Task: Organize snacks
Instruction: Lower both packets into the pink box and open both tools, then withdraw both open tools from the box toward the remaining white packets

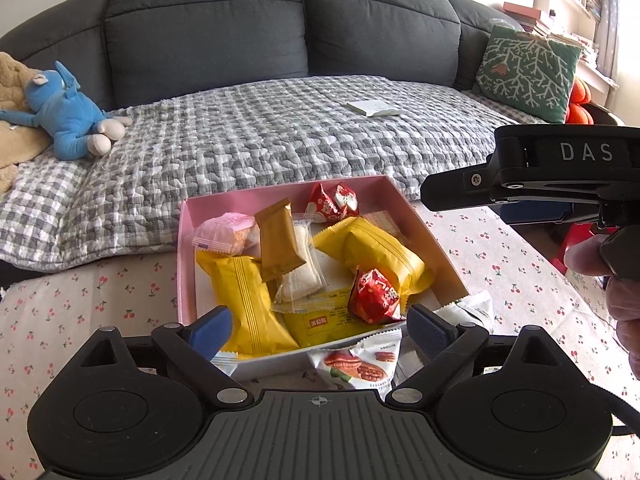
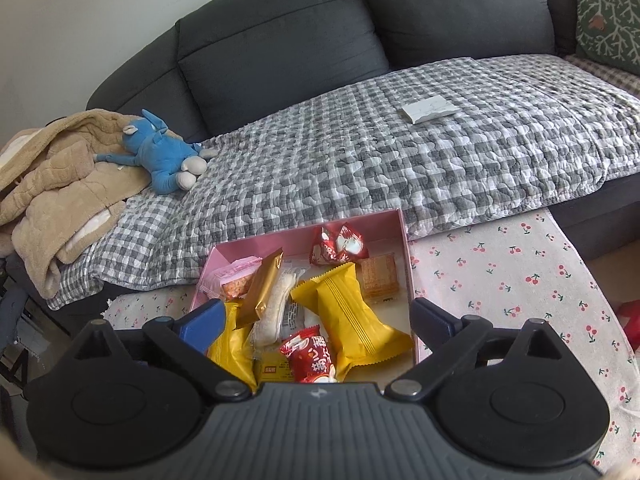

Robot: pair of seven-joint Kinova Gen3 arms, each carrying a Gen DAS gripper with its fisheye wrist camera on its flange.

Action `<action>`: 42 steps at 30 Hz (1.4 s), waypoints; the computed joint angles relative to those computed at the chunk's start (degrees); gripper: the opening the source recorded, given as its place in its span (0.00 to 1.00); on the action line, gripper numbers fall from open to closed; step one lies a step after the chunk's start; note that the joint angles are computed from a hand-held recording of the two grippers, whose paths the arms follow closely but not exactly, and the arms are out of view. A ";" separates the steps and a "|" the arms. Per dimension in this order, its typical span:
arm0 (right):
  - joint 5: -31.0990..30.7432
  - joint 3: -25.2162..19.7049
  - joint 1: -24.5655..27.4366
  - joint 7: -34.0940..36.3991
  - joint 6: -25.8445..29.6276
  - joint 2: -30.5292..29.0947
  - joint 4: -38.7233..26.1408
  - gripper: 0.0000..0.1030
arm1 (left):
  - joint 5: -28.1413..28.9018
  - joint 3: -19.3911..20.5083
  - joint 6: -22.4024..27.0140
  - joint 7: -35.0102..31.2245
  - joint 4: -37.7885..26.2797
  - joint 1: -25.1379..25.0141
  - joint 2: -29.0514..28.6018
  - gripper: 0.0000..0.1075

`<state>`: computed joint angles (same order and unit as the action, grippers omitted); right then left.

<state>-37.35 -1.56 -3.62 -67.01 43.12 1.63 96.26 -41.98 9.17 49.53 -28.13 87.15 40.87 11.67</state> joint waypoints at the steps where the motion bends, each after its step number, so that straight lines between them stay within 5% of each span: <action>1: 0.10 0.01 0.02 -0.13 0.12 -0.43 0.37 0.96 | -0.15 0.09 0.14 0.42 0.50 0.31 -0.42 0.89; 13: 0.16 1.58 -1.02 1.62 1.61 -4.64 5.67 0.98 | -1.14 3.93 0.75 5.69 7.11 0.35 -5.62 0.91; 27: 5.02 3.23 -5.41 13.29 -1.81 -9.65 11.93 1.00 | -5.48 8.63 -0.73 13.29 16.57 -1.58 -10.01 0.94; 42: 8.41 2.74 -7.12 19.50 -4.82 -9.18 17.44 1.00 | -9.14 8.73 1.15 15.98 21.70 -0.83 -7.45 0.95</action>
